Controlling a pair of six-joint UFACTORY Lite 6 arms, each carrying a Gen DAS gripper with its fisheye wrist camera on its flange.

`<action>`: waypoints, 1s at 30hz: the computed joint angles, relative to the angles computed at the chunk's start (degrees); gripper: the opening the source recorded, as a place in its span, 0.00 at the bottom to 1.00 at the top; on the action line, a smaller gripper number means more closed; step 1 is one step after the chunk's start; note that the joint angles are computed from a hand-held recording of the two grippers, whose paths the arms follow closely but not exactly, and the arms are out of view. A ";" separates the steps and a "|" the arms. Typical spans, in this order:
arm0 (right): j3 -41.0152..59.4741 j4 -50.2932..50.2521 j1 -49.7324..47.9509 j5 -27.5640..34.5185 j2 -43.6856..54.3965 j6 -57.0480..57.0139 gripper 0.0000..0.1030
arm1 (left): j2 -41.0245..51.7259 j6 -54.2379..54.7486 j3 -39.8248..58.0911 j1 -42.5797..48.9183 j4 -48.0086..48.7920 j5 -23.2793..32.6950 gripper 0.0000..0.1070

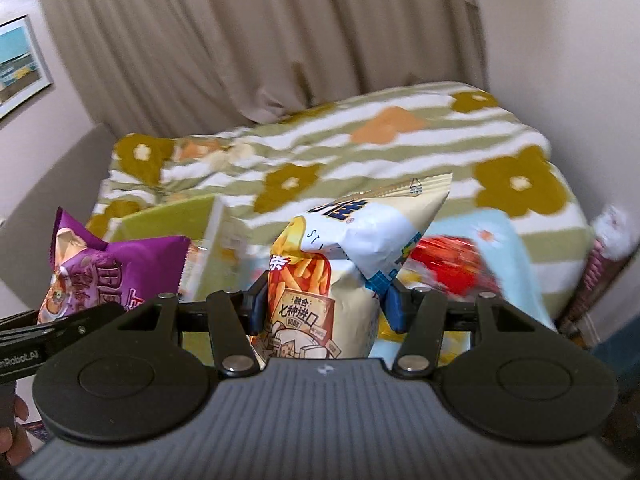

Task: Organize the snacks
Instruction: 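Lift both held bags and carry them over the cardboard box, then open the left tool into the box while the right tool releases the fries chip bag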

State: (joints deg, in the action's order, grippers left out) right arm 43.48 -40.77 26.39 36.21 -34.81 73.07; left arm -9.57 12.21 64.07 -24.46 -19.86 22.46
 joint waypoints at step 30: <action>77.75 17.80 1.08 -1.98 77.91 -23.32 0.68 | 66.08 4.61 79.01 22.38 -1.69 26.41 0.95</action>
